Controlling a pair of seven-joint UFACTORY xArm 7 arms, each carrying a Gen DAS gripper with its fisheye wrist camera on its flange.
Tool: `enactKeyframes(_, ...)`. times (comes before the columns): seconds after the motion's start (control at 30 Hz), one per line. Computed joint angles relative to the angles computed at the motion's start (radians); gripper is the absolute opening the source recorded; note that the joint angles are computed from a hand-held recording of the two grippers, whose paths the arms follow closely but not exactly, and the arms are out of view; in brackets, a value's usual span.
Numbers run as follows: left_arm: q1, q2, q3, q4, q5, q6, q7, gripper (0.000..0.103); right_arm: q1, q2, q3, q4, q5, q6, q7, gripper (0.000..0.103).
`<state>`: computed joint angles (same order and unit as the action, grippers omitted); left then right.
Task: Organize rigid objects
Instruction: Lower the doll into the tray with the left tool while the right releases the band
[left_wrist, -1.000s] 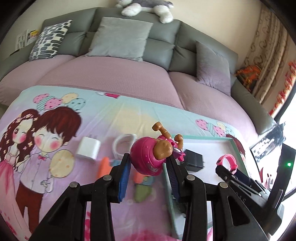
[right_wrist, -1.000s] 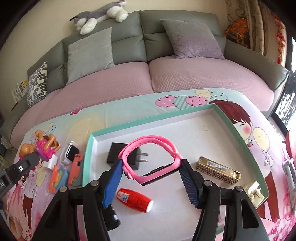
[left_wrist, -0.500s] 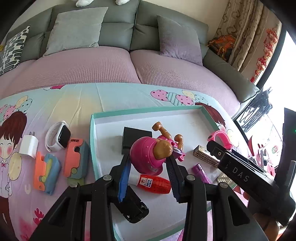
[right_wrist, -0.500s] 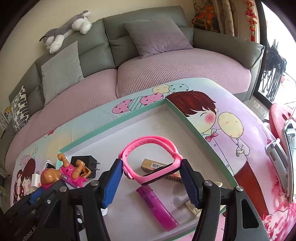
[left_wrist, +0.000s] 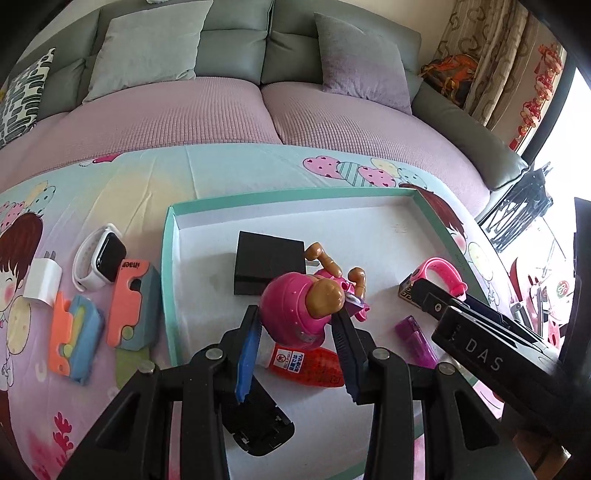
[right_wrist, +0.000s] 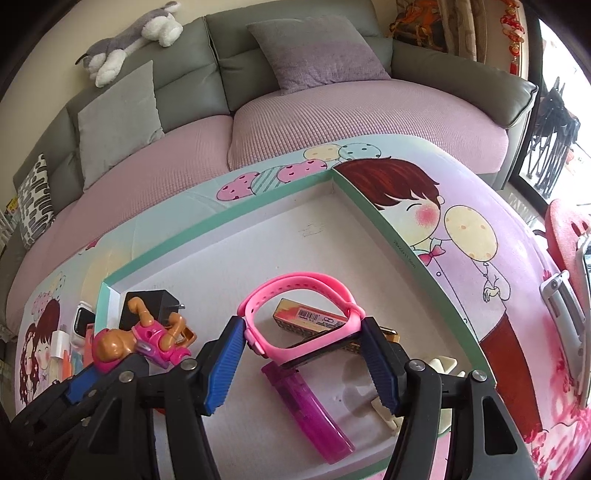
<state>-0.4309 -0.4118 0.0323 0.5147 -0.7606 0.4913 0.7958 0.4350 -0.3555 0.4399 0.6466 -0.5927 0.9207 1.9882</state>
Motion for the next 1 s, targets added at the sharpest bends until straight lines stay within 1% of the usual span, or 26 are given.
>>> enactKeyframes(0.27, 0.010, 0.023, -0.012, 0.004, 0.015, -0.003, -0.014, 0.041, 0.008, 0.015, -0.008, 0.013, 0.011, 0.013, -0.028, 0.067)
enactKeyframes(0.43, 0.012, 0.008, -0.002, 0.005, 0.012, 0.002, -0.011, 0.051, 0.008, 0.019, -0.008, 0.021, 0.005, 0.017, -0.033, 0.067)
enactKeyframes(0.6, 0.020, -0.013, 0.010, 0.008, 0.014, 0.018, -0.010, 0.053, 0.012, 0.031, -0.009, 0.037, -0.003, 0.023, -0.048, 0.069)
enactKeyframes(0.63, 0.022, -0.017, 0.014, 0.009, 0.014, 0.022, -0.009, 0.053, 0.013, 0.034, -0.009, 0.041, -0.005, 0.027, -0.050, 0.071)
enactKeyframes(0.8, 0.041, -0.030, 0.024, 0.015, 0.022, 0.029, -0.017, 0.054, 0.017, 0.033, -0.008, 0.046, -0.017, 0.033, -0.040, 0.073)
enactKeyframes(0.83, 0.045, -0.032, 0.028, 0.018, 0.022, 0.029, -0.017, 0.054, 0.017, 0.033, -0.007, 0.047, -0.019, 0.034, -0.038, 0.076)
enactKeyframes(0.87, 0.049, -0.035, 0.032, 0.018, 0.022, 0.027, -0.017, 0.055, 0.017, 0.034, -0.006, 0.049, -0.022, 0.037, -0.037, 0.082)
enactKeyframes(0.93, 0.058, -0.039, 0.035, 0.020, 0.024, 0.018, -0.023, 0.062, 0.018, 0.041, -0.004, 0.056, -0.027, 0.047, -0.039, 0.090)
enactKeyframes(1.0, 0.068, -0.039, 0.036, 0.021, 0.030, 0.003, -0.036, 0.066, 0.020, 0.043, -0.004, 0.060, -0.034, 0.053, -0.036, 0.096)
